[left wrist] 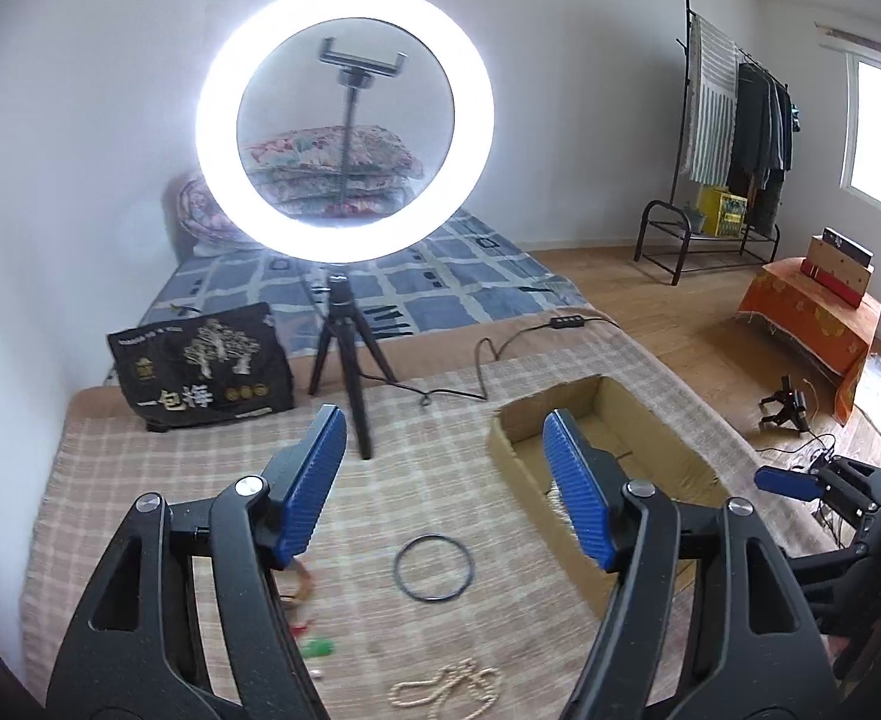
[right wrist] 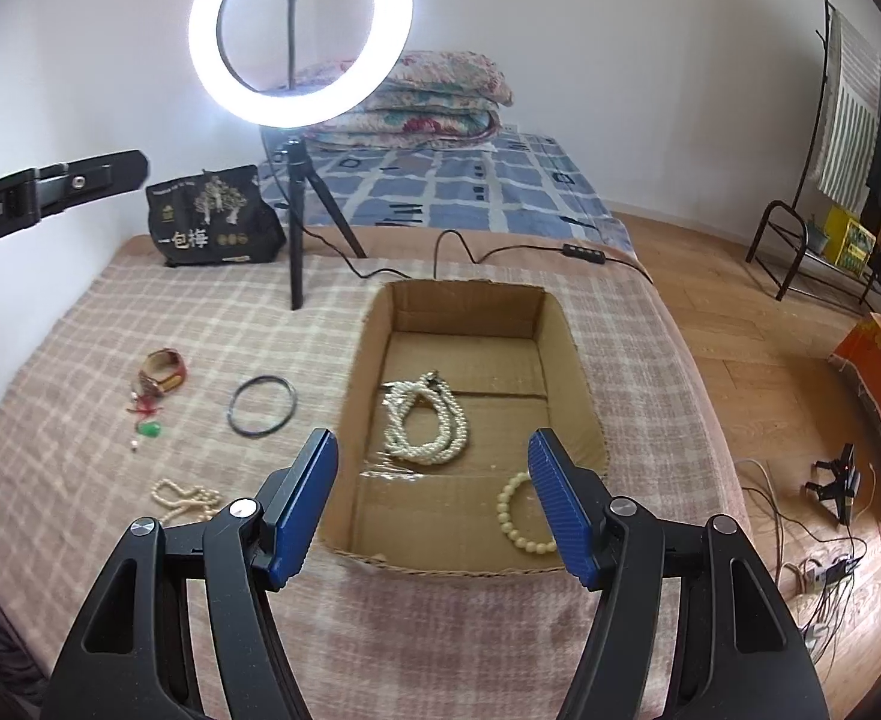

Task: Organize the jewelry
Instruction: 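Move the left tool to the red leather watch while the right tool approaches the green jade pendant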

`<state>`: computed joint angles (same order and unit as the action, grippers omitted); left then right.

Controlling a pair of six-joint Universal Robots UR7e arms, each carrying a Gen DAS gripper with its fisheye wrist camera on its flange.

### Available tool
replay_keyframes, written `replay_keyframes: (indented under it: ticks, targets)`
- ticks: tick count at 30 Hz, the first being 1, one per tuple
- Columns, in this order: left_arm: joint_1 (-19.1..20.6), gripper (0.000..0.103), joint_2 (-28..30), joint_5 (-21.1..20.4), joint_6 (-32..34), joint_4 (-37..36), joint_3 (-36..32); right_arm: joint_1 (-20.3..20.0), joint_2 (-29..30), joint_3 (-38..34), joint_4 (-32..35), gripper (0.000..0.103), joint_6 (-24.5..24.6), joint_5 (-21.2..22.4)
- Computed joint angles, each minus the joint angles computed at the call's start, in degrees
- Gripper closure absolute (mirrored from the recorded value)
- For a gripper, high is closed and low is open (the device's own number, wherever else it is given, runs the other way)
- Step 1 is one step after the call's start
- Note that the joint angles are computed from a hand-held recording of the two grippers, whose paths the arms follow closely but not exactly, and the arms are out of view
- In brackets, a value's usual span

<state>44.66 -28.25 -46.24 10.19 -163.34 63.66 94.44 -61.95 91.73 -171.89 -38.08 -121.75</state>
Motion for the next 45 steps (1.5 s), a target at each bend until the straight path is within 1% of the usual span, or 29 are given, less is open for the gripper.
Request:
replay_keyframes:
  ticks: [1, 3, 6, 8, 12, 15, 20, 25, 28, 32, 35, 40, 45]
  targets:
    - [0.17, 0.032, -1.06, 0.28, 0.44, -0.35, 1.07, 0.18, 0.06, 0.15, -0.09, 0.038, 0.1, 0.08]
    - [0.57, 0.032, -2.99, 1.2, 1.31, -0.86, 2.95, 0.57, 0.37, 0.45, -0.28, 0.031, 0.26, 0.5]
    - [1.43, 0.029, -5.22, 2.39, 2.22, 0.62, 4.82, 1.01, 0.8, 1.01, -0.27, 0.03, 0.48, 1.52]
    - [2.01, 0.029, -6.18, 3.68, 2.65, 0.56, 5.93, 1.32, 1.18, 1.16, 0.3, 0.03, 0.31, 2.2]
    - [3.64, 0.029, -7.92, 4.61, 0.75, 1.57, 7.38, 2.07, 2.46, 1.2, 0.51, 0.03, -0.44, 2.62]
    - [5.07, 0.029, -8.73, 4.87, -1.82, 3.92, 7.66, 2.5, 3.33, 1.0, 1.42, 0.03, -0.57, 3.28]
    - [8.06, 0.029, -10.06, 2.35, -7.85, 9.71, 7.31, 3.07, 5.29, -0.07, 2.59, 0.03, -1.45, 4.21]
    - [10.12, 0.029, -9.84, 1.29, -10.65, 13.32, 6.11, 3.05, 7.07, -2.19, 5.94, 0.03, -1.64, 6.39]
    - [11.4, 0.029, -9.46, -0.85, -13.11, 17.11, 4.83, 3.05, 8.21, -3.64, 7.36, 0.03, -1.32, 6.79]
    - [12.07, 0.029, -8.76, -1.74, -13.96, 19.76, 3.91, 2.67, 8.91, -5.44, 10.28, 0.03, 0.28, 8.2]
    - [12.78, 0.029, -8.24, -3.4, -14.82, 21.28, 3.08, 2.44, 9.48, -6.4, 12.1, 0.03, 0.74, 8.14]
    - [13.62, 0.029, -7.0, -4.29, -15.76, 23.78, 1.23, 1.77, 10.22, -7.57, 16.54, 0.03, 2.3, 8.02]
    - [14.59, 0.029, -5.39, -5.94, -17.01, 26.56, -1.09, 1.2, 11.09, -8.65, 19.17, 0.03, 4.05, 7.93]
